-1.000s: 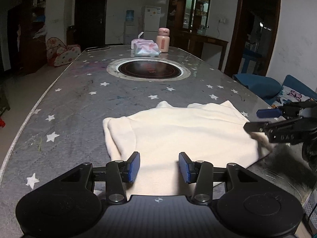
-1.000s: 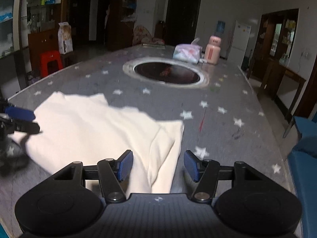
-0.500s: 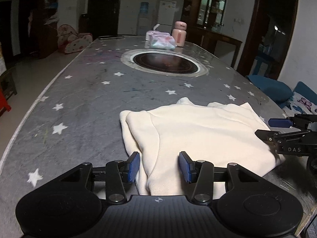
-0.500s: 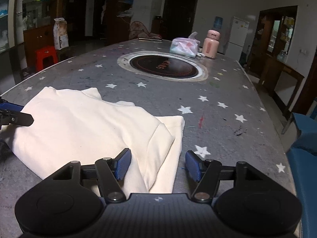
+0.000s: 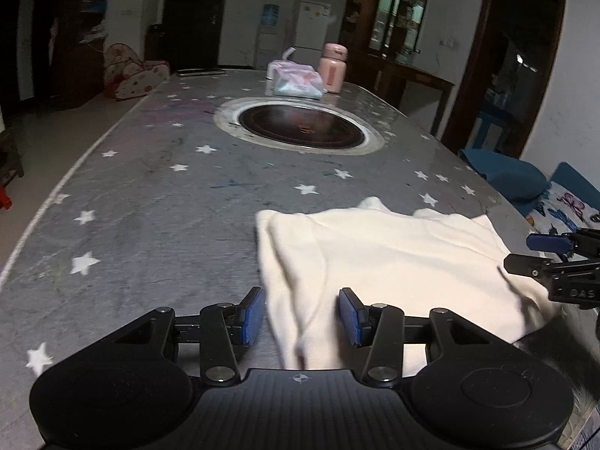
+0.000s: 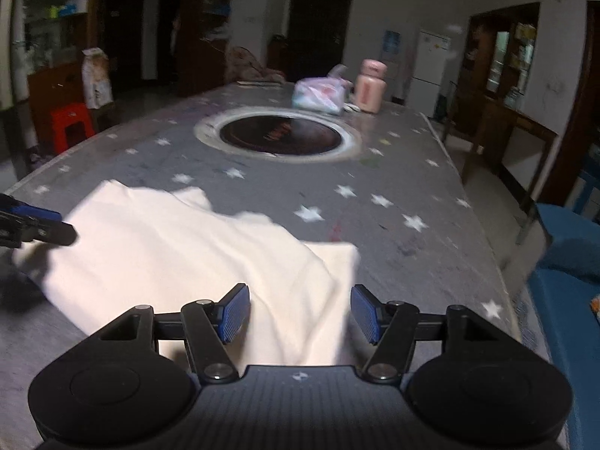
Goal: Fold clothes
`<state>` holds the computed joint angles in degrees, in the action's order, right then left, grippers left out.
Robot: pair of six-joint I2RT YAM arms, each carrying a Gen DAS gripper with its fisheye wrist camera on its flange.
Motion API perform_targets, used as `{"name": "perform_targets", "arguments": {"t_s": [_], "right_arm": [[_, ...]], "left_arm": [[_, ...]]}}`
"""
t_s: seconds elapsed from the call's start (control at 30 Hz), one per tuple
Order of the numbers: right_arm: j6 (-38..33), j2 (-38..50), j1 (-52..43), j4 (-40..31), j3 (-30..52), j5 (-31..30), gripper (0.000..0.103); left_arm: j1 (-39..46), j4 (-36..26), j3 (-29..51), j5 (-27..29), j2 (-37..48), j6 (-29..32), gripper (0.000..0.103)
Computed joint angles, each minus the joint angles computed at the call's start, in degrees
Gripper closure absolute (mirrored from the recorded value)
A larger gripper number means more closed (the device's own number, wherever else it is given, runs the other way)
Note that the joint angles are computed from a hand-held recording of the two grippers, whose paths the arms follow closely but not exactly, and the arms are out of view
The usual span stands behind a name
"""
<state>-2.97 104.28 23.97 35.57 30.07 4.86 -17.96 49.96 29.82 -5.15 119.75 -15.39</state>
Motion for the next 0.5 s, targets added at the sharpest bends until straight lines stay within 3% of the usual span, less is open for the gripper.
{"name": "perform_targets", "arguments": {"t_s": [0.2,0.5], "right_arm": [[-0.75,0.82,5.37,-2.08,3.34,-3.34,0.041],[-2.03,6.77,10.6,-2.64,7.65,-2.9,0.039]], "left_arm": [[1.03,3.54,-2.8,-0.04,0.41,1.85,0.054],[3.0,-0.74,-1.57,2.95,-1.15,-0.19,0.051]]}}
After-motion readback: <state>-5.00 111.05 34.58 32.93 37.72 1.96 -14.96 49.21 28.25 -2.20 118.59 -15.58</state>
